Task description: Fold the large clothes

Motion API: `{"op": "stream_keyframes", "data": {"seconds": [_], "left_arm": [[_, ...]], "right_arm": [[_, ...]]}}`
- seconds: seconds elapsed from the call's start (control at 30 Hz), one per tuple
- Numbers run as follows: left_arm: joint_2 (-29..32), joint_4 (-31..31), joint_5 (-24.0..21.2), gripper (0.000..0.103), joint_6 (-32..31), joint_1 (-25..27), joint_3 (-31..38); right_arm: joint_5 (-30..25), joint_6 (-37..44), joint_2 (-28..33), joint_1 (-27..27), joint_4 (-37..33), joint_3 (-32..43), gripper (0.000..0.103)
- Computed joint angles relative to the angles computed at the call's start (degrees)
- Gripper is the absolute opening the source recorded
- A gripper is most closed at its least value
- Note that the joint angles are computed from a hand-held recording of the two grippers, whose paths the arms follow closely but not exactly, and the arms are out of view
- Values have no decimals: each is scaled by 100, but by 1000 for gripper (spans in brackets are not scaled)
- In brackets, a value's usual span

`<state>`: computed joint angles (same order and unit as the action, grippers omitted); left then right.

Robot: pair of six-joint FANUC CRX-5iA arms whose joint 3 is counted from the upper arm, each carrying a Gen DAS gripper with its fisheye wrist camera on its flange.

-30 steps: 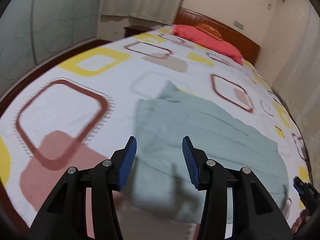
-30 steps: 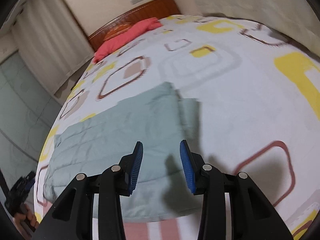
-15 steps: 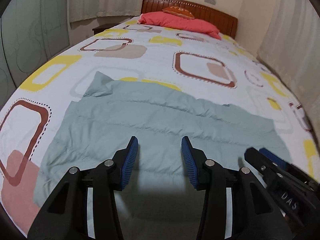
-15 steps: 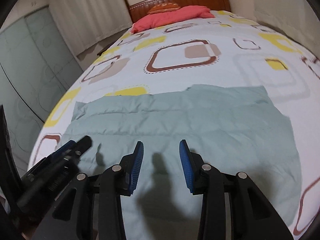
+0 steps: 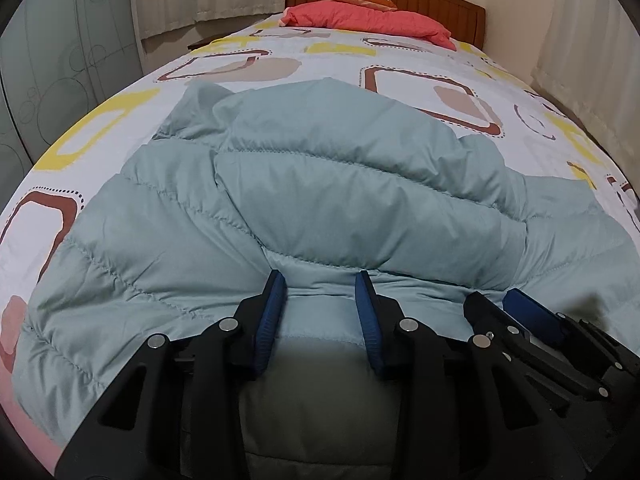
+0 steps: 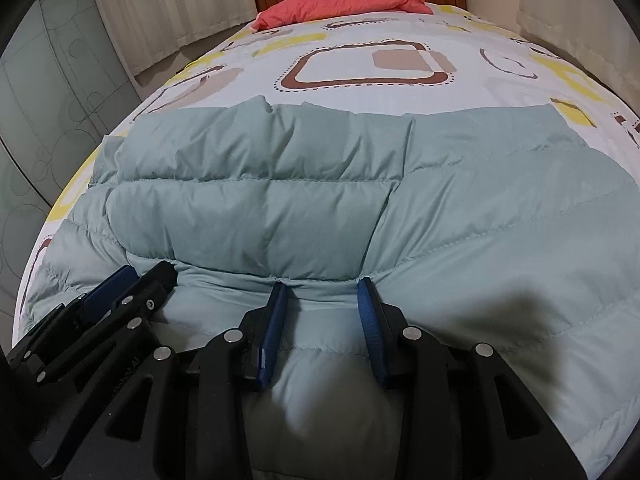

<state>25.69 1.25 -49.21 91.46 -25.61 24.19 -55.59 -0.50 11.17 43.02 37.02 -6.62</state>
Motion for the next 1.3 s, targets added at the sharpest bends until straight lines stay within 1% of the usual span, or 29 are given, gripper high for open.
{"op": "stream_keyframes", "data": {"seconds": [0.1, 0.17, 0.27, 0.33, 0.37, 0.53, 0.6, 0.67, 0.77, 0.83, 0.87, 0.93, 1.03, 1.1, 1.13, 1.17, 1.2, 1.23, 1.27, 1.3], "left_arm": [[-58, 197, 54, 36, -116, 62, -84], [-156, 578, 45, 36, -300, 196, -219], [-307, 957, 107, 36, -403, 379, -421], [-390, 914, 195, 36, -344, 437, -495], [-404, 901, 211, 36, -321, 470, -517], [-412, 988, 129, 36, -342, 586, -536], [-524, 1107, 251, 42, -325, 684, -647], [-649, 1298, 438, 57, -234, 840, -813], [-756, 1857, 733, 70, -66, 1144, -1144], [-759, 2257, 765, 71, 135, 1345, -1342], [-763, 2630, 778, 72, 195, 1469, -1537], [-777, 3179, 749, 72, 369, 1632, -1889], [-819, 3689, 735, 75, 408, 1737, -2310], [-980, 4178, 1092, 75, 103, 1710, -2753], [-1002, 4306, 1143, 77, -13, 1691, -2817], [-986, 4580, 1143, 78, -214, 1666, -2876], [-960, 4988, 1119, 78, -514, 1644, -2968], [-876, 5527, 999, 78, -890, 1606, -3035], [-808, 5767, 904, 78, -1007, 1588, -3045], [-745, 5828, 887, 78, -948, 1564, -3005]], "right_arm": [[-88, -93, -26, 44, 71, 40, 37], [-126, -234, -90, 93, 187, 31, 37], [-193, -309, -117, 136, 359, 36, 37], [-213, -160, -55, 122, 258, 106, 37], [-242, -18, 32, 103, 85, 176, 37], [-123, -79, 71, 73, 152, 64, 36], [-65, -154, 33, 78, 205, -8, 36], [-50, -196, 23, 84, 258, -39, 36], [10, -274, -5, 87, 316, -101, 36], [44, -316, -23, 88, 348, -140, 36], [55, -337, -29, 90, 365, -154, 36], [79, -360, -40, 87, 385, -177, 36], [125, -400, -64, 80, 419, -222, 36], [158, -432, -80, 76, 449, -254, 36], [167, -445, -86, 76, 459, -266, 36], [179, -459, -91, 75, 472, -278, 36], [181, -468, -96, 78, 480, -289, 36], [181, -476, -98, 80, 491, -295, 36], [186, -484, -102, 80, 500, -303, 36], [193, -499, -107, 82, 508, -313, 36]]}}
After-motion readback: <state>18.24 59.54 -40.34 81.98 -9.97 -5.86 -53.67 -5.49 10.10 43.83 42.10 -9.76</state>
